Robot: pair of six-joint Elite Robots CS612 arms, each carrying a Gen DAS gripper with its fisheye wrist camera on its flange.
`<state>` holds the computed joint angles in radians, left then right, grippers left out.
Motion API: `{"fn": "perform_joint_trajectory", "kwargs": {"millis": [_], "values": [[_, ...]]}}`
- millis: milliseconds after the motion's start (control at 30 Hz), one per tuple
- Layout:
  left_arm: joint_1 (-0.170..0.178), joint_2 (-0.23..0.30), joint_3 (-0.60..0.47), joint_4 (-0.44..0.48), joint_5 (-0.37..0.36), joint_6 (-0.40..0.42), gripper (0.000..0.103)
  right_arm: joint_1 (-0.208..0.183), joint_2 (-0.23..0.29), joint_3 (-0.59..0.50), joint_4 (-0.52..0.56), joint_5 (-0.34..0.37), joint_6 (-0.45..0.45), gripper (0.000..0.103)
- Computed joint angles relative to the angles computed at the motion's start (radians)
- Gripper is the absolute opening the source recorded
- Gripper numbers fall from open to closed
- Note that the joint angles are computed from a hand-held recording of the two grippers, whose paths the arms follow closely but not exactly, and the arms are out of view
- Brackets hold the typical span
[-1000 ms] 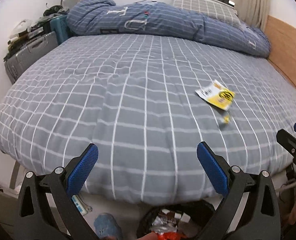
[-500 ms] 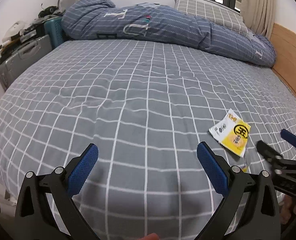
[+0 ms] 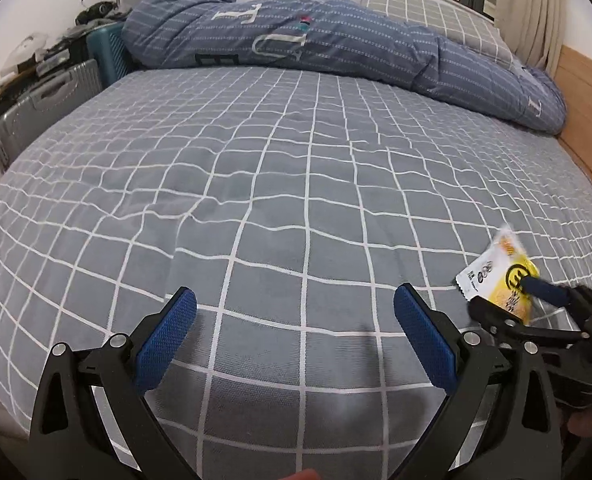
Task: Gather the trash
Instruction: 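Grasp the yellow snack wrapper with the right tool, then carry the yellow wrapper in the right tool over the bin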
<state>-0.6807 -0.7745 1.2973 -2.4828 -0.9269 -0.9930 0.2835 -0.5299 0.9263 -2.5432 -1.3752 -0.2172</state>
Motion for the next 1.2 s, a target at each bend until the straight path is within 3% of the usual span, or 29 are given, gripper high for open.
{"fn": "perform_joint_trajectory", "kwargs": {"millis": [67,167,267,500,900,1200], "values": [[0.000,0.000,0.003,-0.006,-0.004,-0.002,0.097,0.002,0.009,-0.013,0.015,-0.006,-0.001,0.072],[-0.001,0.000,0.006,-0.009,-0.006,0.000,0.097,0.004,0.014,-0.024,0.035,-0.005,-0.004,0.058],[-0.001,-0.001,0.008,-0.003,-0.015,-0.007,0.097,0.005,0.019,-0.034,0.057,-0.010,-0.003,0.053],[-0.001,-0.003,0.013,0.002,-0.020,-0.008,0.097,-0.009,0.025,-0.050,0.089,0.041,0.033,0.038],[-0.003,-0.006,0.012,0.000,-0.022,-0.004,0.097,-0.009,-0.005,-0.002,-0.033,0.015,0.044,0.035],[-0.013,-0.021,0.009,0.010,-0.004,0.002,0.097,-0.006,-0.036,0.033,-0.067,0.008,0.033,0.035]]}}
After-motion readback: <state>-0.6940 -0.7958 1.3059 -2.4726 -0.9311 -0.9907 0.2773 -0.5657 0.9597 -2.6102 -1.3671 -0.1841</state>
